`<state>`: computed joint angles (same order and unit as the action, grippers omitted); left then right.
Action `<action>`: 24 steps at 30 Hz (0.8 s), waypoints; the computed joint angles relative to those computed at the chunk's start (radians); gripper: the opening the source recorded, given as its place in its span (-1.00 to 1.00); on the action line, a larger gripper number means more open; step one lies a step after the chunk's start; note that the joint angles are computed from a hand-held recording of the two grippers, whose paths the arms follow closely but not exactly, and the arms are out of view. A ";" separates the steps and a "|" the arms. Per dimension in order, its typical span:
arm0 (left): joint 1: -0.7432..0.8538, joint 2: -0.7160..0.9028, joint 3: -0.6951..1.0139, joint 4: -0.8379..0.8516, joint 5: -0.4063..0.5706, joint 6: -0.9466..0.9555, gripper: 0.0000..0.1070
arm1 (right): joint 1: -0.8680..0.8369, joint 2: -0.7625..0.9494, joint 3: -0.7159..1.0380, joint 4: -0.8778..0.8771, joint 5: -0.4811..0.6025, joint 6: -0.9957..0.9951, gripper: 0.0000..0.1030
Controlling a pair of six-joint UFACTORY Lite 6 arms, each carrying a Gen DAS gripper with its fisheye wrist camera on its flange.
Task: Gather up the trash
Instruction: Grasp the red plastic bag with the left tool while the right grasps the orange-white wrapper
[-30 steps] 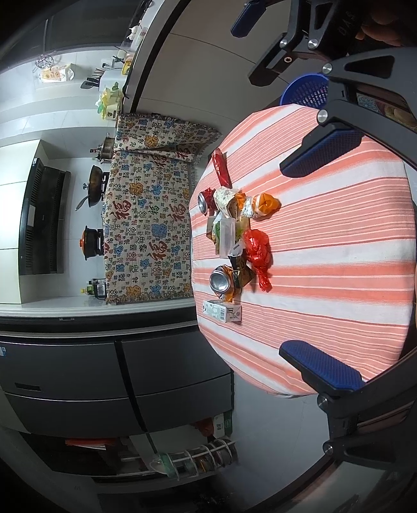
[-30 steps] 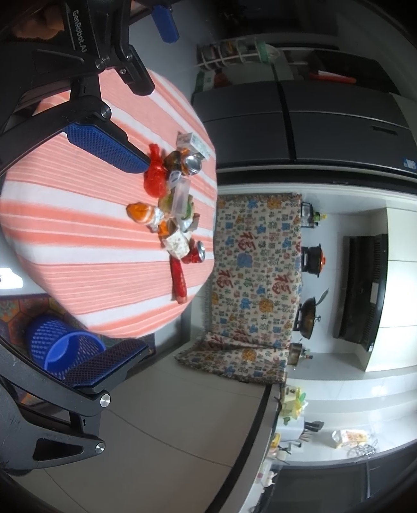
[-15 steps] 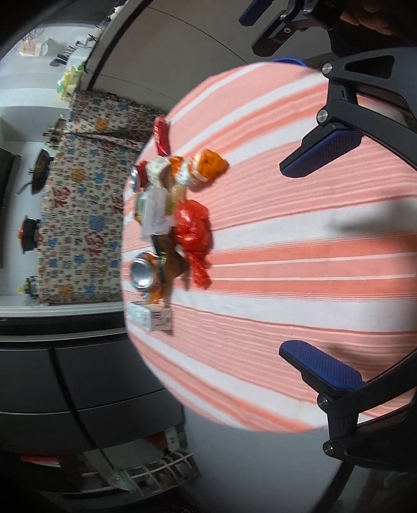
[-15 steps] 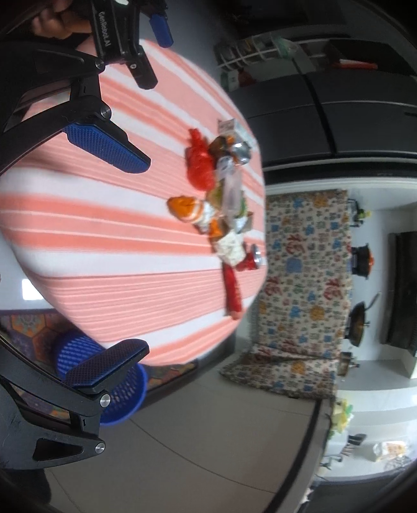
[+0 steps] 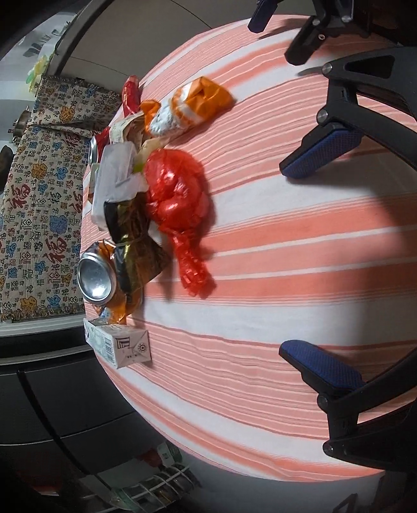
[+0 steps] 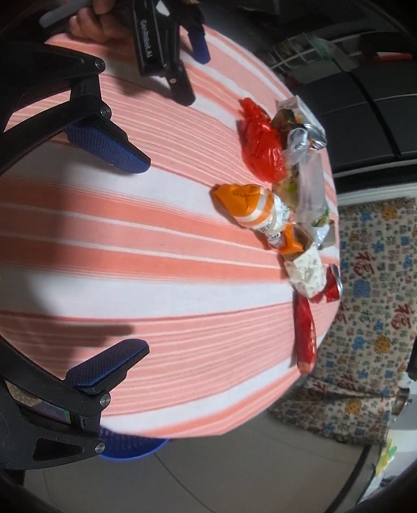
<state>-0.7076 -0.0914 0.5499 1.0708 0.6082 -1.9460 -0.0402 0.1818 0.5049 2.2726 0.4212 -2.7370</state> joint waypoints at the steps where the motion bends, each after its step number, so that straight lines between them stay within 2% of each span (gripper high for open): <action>1: 0.024 0.008 0.003 0.024 -0.017 0.002 0.93 | 0.018 0.019 0.019 0.000 -0.014 0.003 0.99; 4: 0.086 0.024 0.012 0.060 -0.053 0.024 0.93 | 0.084 0.084 0.084 0.011 -0.051 0.022 0.99; 10: 0.158 0.016 0.013 0.080 -0.120 0.115 0.93 | 0.159 0.183 0.200 0.115 -0.047 -0.035 0.99; 16: 0.196 -0.013 -0.011 0.112 -0.166 0.157 0.93 | 0.219 0.288 0.369 0.054 -0.111 0.063 0.99; 19: 0.217 -0.009 -0.006 0.125 -0.188 0.175 0.93 | 0.221 0.325 0.427 -0.035 -0.109 0.157 0.96; 20: 0.226 -0.012 -0.007 0.125 -0.199 0.191 0.93 | 0.212 0.320 0.422 -0.026 -0.096 0.150 0.90; 22: 0.254 -0.010 -0.002 0.132 -0.235 0.247 0.93 | 0.185 0.302 0.404 -0.011 -0.070 0.138 0.35; 23: 0.264 -0.010 0.000 0.147 -0.245 0.259 0.93 | 0.166 0.295 0.398 -0.020 -0.061 0.142 0.22; 24: 0.278 -0.012 0.001 0.178 -0.256 0.265 0.93 | 0.147 0.295 0.405 -0.057 -0.057 0.169 -0.03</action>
